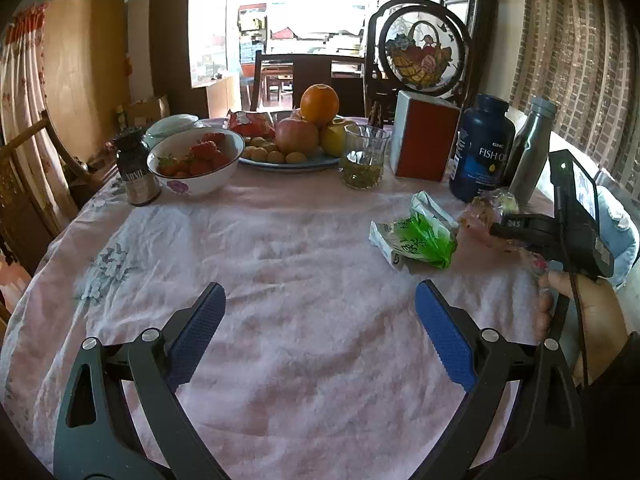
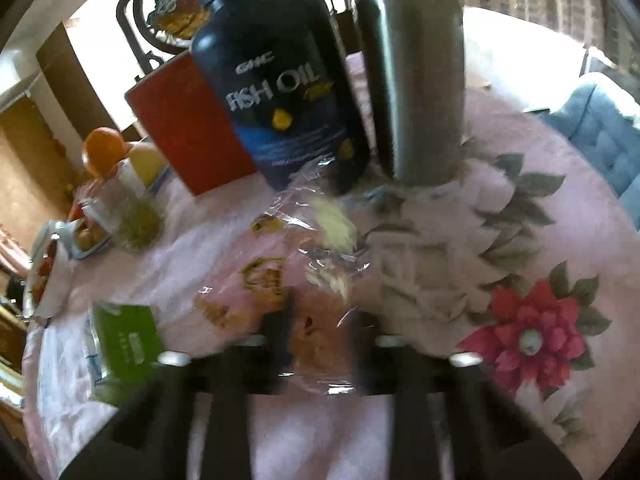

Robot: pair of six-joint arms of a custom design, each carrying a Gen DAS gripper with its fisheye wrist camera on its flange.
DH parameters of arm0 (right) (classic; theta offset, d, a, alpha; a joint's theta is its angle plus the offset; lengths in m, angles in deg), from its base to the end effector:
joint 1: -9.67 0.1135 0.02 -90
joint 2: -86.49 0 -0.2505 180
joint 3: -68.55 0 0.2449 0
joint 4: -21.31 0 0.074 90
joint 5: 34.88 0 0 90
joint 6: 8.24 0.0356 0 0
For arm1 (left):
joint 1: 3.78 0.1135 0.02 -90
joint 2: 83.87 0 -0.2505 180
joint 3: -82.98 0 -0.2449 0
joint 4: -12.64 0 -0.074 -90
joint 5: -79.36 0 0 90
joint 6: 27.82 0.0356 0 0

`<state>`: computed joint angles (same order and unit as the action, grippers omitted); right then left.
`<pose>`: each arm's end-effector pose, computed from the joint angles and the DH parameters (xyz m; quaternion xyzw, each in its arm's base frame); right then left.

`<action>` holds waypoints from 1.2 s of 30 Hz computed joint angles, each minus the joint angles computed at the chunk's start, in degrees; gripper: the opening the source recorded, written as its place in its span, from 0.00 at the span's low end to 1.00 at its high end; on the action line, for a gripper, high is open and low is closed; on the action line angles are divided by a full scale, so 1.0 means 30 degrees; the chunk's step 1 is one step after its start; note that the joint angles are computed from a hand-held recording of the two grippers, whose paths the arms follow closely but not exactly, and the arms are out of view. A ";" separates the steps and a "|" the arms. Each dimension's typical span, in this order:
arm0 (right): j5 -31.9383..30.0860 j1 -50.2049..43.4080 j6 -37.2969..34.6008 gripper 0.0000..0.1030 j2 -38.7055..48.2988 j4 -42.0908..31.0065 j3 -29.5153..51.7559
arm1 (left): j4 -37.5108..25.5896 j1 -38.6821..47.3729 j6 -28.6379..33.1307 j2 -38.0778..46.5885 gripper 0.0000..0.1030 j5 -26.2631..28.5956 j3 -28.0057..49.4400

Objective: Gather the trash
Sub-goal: 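Grasp the clear printed snack bag with the right gripper while the left gripper grasps the green milk carton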

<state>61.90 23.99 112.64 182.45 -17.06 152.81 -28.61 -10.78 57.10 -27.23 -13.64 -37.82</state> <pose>0.3460 0.0840 0.2291 0.1551 0.9256 0.0797 0.3360 0.2111 -0.0240 0.2652 0.0038 0.9012 -0.0221 0.4329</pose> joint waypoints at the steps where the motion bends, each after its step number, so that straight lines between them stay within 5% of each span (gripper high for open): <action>1: 0.0098 0.0082 0.0030 0.15 -0.0238 0.0046 -0.0154 | 0.0012 -0.0030 0.0000 0.0036 0.90 -0.0040 -0.0004; 17: 0.0581 0.1805 0.2526 0.13 -0.9848 0.2013 -0.7594 | 0.0713 -0.0292 0.0068 0.0654 0.90 0.0150 -0.0530; 20: -0.1166 0.0762 0.2632 0.13 -1.0306 0.2561 -0.8463 | 0.1035 -0.0739 -0.0091 0.1076 0.90 -0.0268 -0.0769; 24: -0.2345 -0.0360 0.2360 0.13 -1.0537 0.2956 -0.8884 | -0.0414 -0.0938 -0.1087 0.2079 0.90 0.0121 0.0337; 28: -0.2998 -0.0733 0.2230 0.13 -1.1196 0.3018 -0.8992 | -0.0895 -0.2690 -0.1432 0.2984 0.90 -0.1610 0.1726; 36: -0.3883 -0.1607 0.2500 0.13 -1.2119 0.2912 -0.9188 | -0.1362 -0.5173 -0.2750 0.8436 0.90 -0.3155 0.6996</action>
<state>50.26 19.17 120.14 146.09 -8.33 125.24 -32.69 -26.30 48.85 -1.93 -23.11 -16.83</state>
